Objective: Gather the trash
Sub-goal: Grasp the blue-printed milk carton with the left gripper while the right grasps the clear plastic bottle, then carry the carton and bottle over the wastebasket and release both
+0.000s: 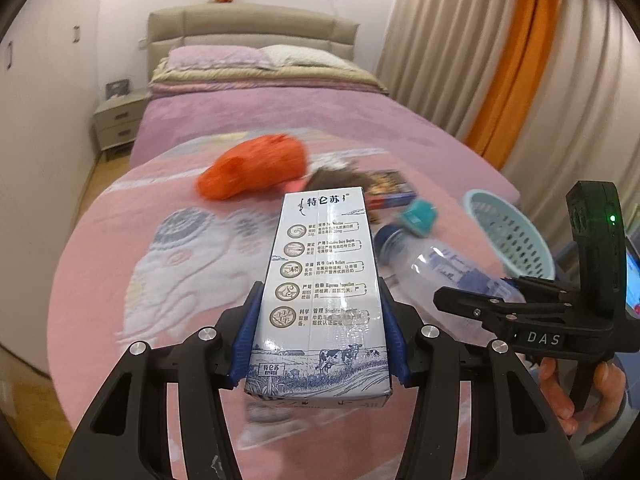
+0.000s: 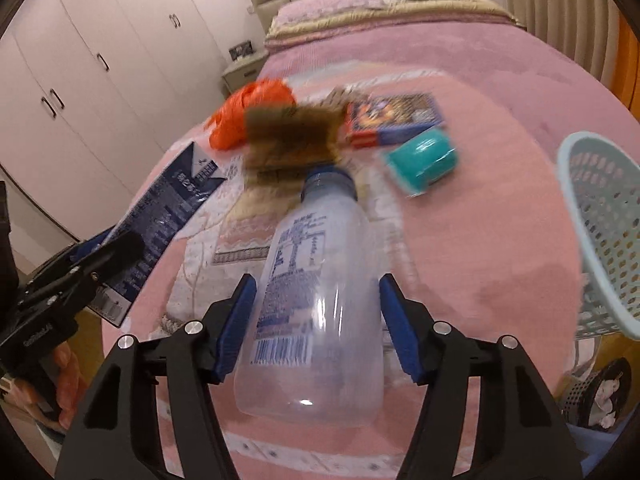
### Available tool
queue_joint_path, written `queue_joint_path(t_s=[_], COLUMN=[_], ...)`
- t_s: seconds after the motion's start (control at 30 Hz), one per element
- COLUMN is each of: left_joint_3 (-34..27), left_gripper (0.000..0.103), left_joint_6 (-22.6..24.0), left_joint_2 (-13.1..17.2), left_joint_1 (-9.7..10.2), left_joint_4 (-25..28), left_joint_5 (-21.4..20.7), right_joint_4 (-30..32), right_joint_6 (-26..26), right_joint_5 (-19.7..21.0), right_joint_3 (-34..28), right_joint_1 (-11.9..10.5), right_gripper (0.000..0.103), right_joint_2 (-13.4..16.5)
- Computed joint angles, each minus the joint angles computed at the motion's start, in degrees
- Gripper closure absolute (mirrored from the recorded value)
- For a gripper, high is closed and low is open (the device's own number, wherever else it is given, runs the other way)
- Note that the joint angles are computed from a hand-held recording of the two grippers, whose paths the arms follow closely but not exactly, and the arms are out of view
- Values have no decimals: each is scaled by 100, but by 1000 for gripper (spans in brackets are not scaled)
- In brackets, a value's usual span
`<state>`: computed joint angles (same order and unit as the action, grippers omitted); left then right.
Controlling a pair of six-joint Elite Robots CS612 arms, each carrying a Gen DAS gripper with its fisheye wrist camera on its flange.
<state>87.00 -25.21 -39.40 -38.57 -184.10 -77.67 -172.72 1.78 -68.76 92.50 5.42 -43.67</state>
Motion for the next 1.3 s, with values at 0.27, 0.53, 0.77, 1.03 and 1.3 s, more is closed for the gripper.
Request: queue_joint_path(t_s=[0.27, 0.53, 0.77, 1.03, 1.3], left_joint_3=[-465, -871, -1575, -3096, -5054], left_gripper=[52, 52, 52, 52, 52], left_joint_6=[299, 393, 646, 907, 1012], left_joint_2=[159, 320, 597, 1334, 2397], left_joint_1=[-198, -266, -359, -472, -521], left_joint_4=[83, 215, 533, 1458, 2838], left_joint_5=[-54, -227, -433, -864, -1191], right_joint_4=[-613, -957, -1512, -1788, -1491], right_joint_6=[196, 502, 1008, 1614, 1869], right_joint_5=[261, 499, 367, -270, -808], right_joint_3=[348, 500, 566, 444, 104], right_joint_1=[-344, -647, -960, -1323, -1489], right_gripper=[50, 50, 50, 50, 50], right_joint_2=[-210, -290, -318, -138, 207])
